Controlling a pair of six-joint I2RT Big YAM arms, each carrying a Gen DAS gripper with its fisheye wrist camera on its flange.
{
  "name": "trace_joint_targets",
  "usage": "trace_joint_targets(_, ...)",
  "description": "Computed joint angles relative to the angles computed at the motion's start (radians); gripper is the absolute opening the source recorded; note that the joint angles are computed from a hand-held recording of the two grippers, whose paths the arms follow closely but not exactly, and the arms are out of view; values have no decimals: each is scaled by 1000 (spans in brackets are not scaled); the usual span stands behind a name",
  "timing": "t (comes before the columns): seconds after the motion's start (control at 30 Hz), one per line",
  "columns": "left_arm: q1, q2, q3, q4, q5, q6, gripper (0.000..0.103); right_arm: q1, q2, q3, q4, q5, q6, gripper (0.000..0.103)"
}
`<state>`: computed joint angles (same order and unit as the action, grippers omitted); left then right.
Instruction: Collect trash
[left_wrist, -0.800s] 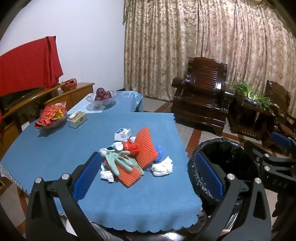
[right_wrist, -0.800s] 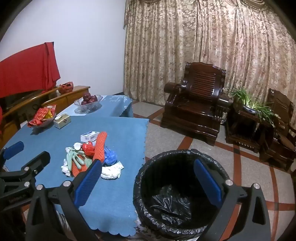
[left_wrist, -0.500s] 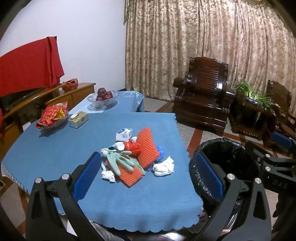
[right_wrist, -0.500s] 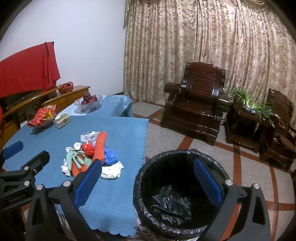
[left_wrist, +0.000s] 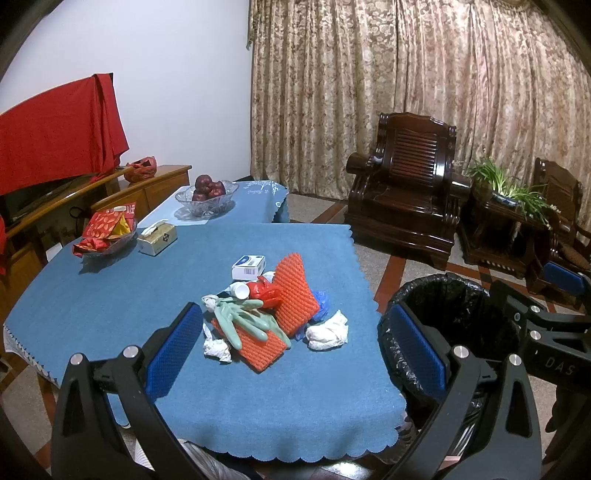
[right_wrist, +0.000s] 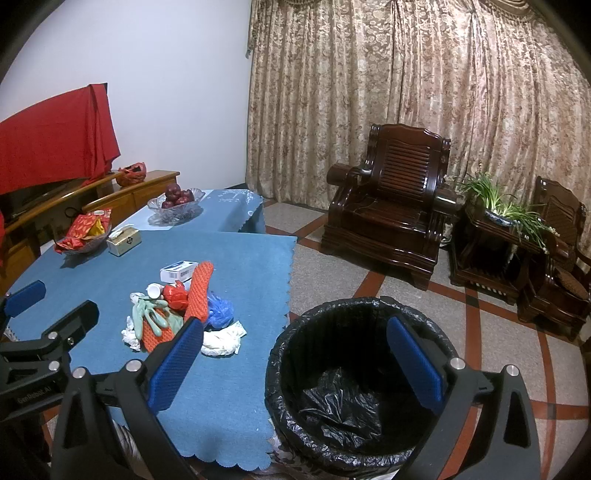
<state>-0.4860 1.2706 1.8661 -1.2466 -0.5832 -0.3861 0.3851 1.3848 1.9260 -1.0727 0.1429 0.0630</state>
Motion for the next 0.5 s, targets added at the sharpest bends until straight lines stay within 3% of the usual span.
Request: trace_joint_targets(0.5,-1,3,2,-1,-4,2,98,0,1,0,0,-1,-1,97)
